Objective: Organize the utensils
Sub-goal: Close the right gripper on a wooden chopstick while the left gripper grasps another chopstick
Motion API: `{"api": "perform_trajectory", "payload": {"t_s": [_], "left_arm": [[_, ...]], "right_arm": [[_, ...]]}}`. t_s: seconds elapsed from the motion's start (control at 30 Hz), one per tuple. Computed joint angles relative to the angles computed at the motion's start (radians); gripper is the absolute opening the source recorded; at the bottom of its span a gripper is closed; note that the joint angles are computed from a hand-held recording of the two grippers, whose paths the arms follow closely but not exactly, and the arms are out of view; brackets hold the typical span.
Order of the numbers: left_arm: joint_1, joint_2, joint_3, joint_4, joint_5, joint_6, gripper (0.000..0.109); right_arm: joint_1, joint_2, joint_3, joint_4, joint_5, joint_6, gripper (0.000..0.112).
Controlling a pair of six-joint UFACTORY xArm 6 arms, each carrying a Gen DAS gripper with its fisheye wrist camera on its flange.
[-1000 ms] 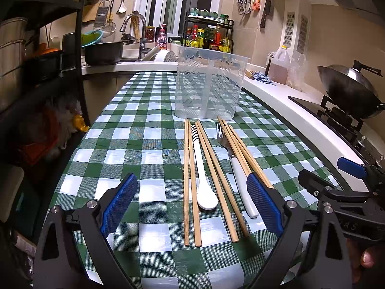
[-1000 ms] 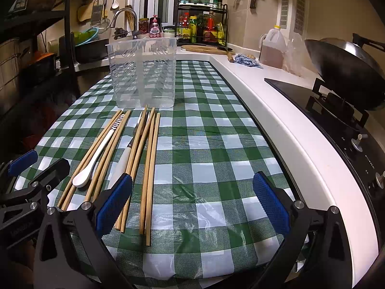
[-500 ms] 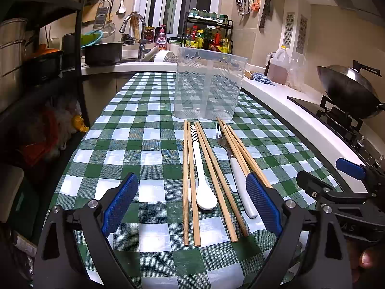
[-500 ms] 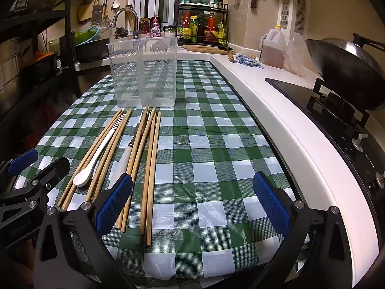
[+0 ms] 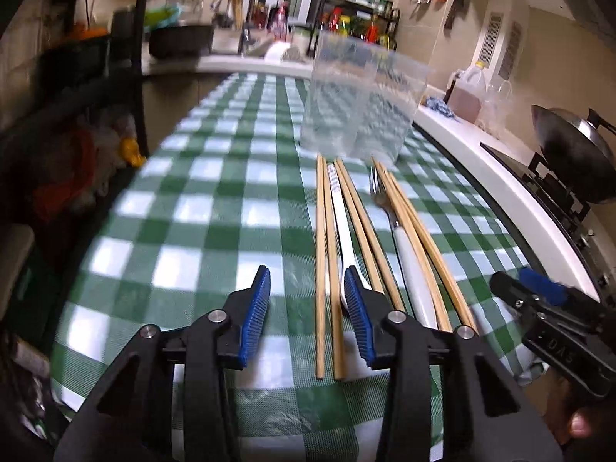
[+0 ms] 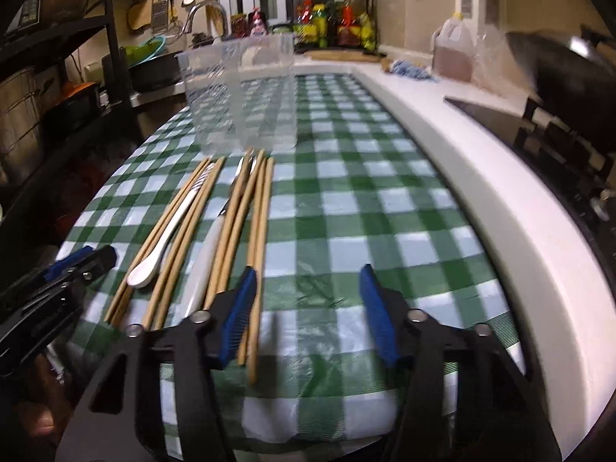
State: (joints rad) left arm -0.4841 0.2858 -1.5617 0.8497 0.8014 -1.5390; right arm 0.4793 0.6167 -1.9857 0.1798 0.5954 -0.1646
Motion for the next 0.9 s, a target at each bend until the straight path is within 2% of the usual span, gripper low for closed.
{"api": "perform_trajectory", "payload": {"t_s": [0.07,0.17,0.23,0.6,0.7,0.73,0.77,0.9], "left_arm": [[-0.002,0.007,-0.003,-0.008,-0.003,0.033,0.031],[-0.007,0.025,-0.021,-0.036,0.011,0.080,0.017],[-0.001,0.021,-0.010,-0.056,-0.002,0.084,0.012],[0.005,0.009,0.016,-0.104,-0.017,0.121,0.012],[0.001,0.014,0.009,-0.098,-0.005,0.133,0.011],[-0.001,0.016,0.005,-0.097,0.002,0.139,0.010],[-0.002,0.018,0.001,-0.097,0.010,0.141,0.006],[0.005,-0.007,0.034,-0.084,-0.009,0.105,0.006]], "right_arm": [[0.001,0.015,-0.025,0.032,0.043,-0.031,0.036],[0.000,0.043,-0.070,0.067,0.109,-0.058,0.026],[-0.001,0.051,-0.079,0.092,0.126,-0.074,0.021],[0.009,0.043,-0.070,0.112,0.148,-0.130,0.021],[0.011,0.039,-0.062,0.080,0.140,-0.120,0.017],[0.011,0.037,-0.059,0.060,0.135,-0.101,0.008],[0.007,0.039,-0.061,0.056,0.135,-0.087,0.006],[-0.009,0.067,-0.117,0.025,0.160,-0.033,0.006]]}}
